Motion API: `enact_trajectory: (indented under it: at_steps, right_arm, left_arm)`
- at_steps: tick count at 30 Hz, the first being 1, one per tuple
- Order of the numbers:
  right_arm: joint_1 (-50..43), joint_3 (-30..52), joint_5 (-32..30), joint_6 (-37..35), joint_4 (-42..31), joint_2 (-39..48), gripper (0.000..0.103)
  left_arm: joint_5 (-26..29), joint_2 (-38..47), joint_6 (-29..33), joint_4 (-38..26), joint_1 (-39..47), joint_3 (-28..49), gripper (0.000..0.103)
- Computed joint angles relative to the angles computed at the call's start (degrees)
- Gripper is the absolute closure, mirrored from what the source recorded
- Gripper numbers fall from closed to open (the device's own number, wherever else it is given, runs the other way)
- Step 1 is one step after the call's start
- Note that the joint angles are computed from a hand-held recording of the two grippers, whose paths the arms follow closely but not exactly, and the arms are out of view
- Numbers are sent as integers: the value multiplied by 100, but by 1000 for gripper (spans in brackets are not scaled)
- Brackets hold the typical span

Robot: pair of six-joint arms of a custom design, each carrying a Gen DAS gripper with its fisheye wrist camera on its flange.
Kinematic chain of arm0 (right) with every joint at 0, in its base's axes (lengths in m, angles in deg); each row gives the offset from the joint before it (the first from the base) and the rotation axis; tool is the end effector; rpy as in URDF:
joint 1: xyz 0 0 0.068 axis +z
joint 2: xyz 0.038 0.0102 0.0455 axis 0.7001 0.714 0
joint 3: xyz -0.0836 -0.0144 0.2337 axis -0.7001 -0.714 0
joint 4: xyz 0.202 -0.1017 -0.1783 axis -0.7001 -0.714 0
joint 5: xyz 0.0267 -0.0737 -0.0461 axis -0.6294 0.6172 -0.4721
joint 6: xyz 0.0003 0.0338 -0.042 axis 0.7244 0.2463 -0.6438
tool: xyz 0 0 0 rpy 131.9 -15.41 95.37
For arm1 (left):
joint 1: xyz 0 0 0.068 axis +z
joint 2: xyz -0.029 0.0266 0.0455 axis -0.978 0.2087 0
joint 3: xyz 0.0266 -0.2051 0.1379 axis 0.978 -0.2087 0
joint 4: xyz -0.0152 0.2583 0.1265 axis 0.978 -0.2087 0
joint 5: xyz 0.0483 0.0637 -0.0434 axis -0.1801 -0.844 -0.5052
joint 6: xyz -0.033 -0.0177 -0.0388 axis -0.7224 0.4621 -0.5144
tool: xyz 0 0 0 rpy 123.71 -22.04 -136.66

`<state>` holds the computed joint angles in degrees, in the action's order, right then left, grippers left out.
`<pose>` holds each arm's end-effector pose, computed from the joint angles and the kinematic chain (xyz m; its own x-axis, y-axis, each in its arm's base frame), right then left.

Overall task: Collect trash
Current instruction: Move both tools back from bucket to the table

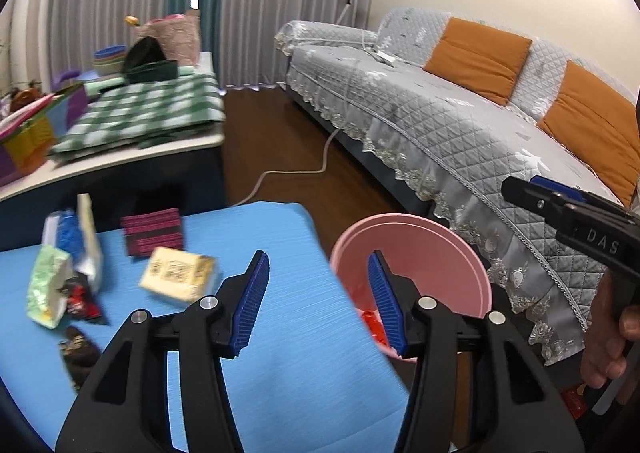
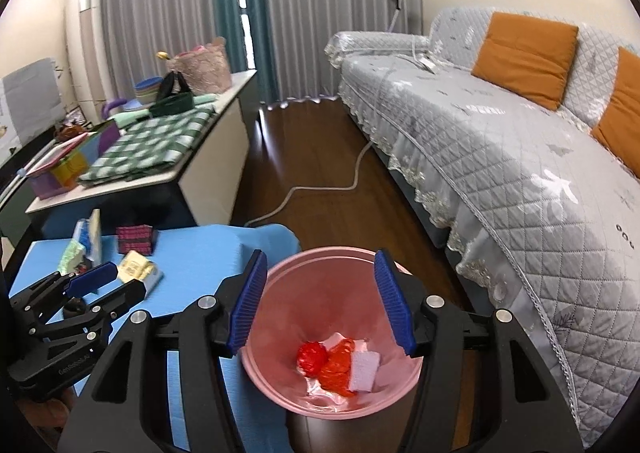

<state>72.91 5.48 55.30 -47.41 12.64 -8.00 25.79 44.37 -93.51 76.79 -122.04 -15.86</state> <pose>0.2477 0.1258 0.1514 -0.5638 -0.0935 -0.8206 -0.2112 0.9769 0.0338 0.2181 -0.1884 0.1226 -0.6134 -0.0497 -0.7882 0.0623 0.9919 -0.1110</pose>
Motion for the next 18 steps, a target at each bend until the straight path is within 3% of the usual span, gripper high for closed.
enact_trajectory:
  at_steps: [8, 18]
  right_arm:
    - [1082, 221, 528, 269, -256, -210, 47]
    - [2211, 739, 1129, 437, -303, 243, 47]
  left_arm:
    - [-485, -2240, -166, -1317, -33, -1003, 52]
    - [-733, -5875, -112, -4106, 424, -1758, 52]
